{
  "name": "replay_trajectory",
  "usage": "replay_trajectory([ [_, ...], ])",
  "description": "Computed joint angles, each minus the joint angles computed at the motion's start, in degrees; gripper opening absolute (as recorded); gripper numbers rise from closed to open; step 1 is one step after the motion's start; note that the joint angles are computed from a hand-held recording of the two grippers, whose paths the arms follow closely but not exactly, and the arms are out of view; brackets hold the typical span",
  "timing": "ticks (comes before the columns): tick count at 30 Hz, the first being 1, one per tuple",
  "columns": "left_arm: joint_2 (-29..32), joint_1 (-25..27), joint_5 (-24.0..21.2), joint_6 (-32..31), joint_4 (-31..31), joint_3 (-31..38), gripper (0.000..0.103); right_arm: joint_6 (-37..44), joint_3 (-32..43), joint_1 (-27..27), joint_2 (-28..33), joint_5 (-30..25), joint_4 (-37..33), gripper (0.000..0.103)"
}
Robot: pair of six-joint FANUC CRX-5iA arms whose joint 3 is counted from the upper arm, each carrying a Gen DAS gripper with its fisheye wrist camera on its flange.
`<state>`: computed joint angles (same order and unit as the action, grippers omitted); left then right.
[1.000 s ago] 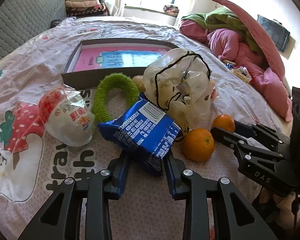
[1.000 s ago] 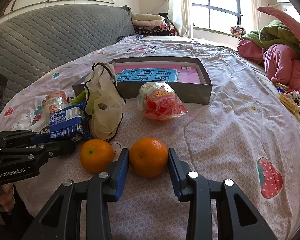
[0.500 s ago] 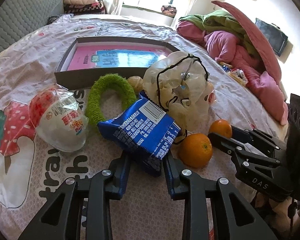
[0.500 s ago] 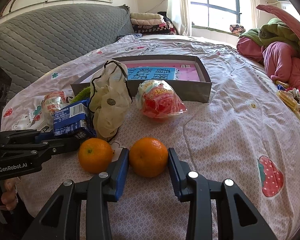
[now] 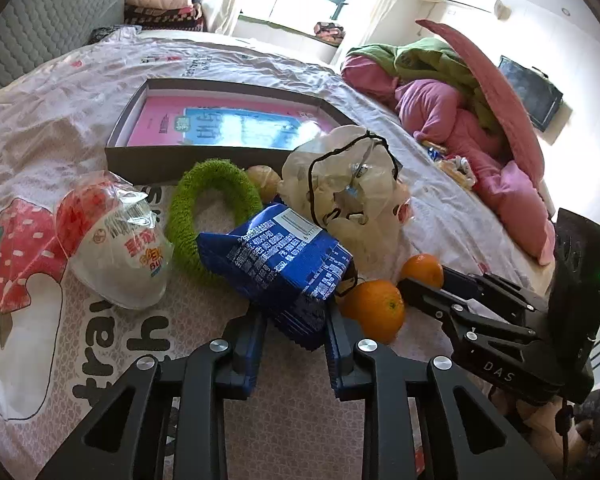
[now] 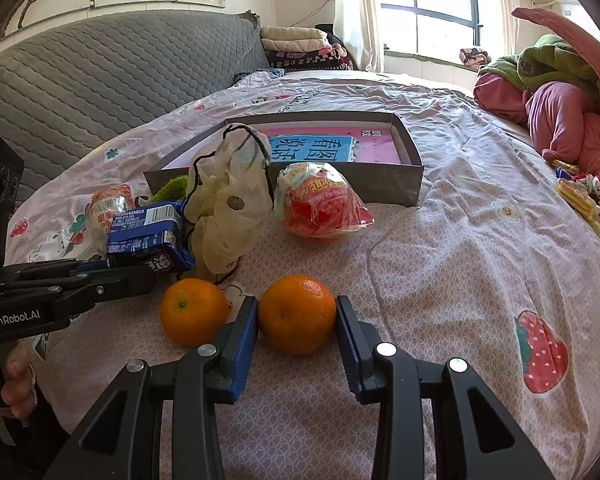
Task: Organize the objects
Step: 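Lift the blue snack bag with the left tool while the right tool lifts the orange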
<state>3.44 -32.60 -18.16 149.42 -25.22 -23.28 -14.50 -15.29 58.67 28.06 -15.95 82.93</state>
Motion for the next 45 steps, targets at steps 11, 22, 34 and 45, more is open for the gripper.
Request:
replay_trajectory([
  [11, 1.01, 1.58, 2.3, -6.44, 5.78, -1.17, 0.025, -0.86, -0.24, -0.18, -0.2, 0.42, 0.53, 0.039],
  [22, 1.44, 3.95, 7.86, -16.81, 14.83, -3.85, 0.025, -1.27, -0.27, -0.34, -0.18, 0.62, 0.86, 0.039],
  [34, -0.59, 3.62, 10.46, -16.08, 13.16, -5.06, 0.025, -3.07, -0.74, -0.6, -0.49, 0.86, 2.36, 0.039],
  [45, -2.23, 1.9, 6.86, -5.26, 2.09, -2.29, 0.025, -6.43, -1.36, -1.17, -1.18, 0.76, 6.68, 0.039],
])
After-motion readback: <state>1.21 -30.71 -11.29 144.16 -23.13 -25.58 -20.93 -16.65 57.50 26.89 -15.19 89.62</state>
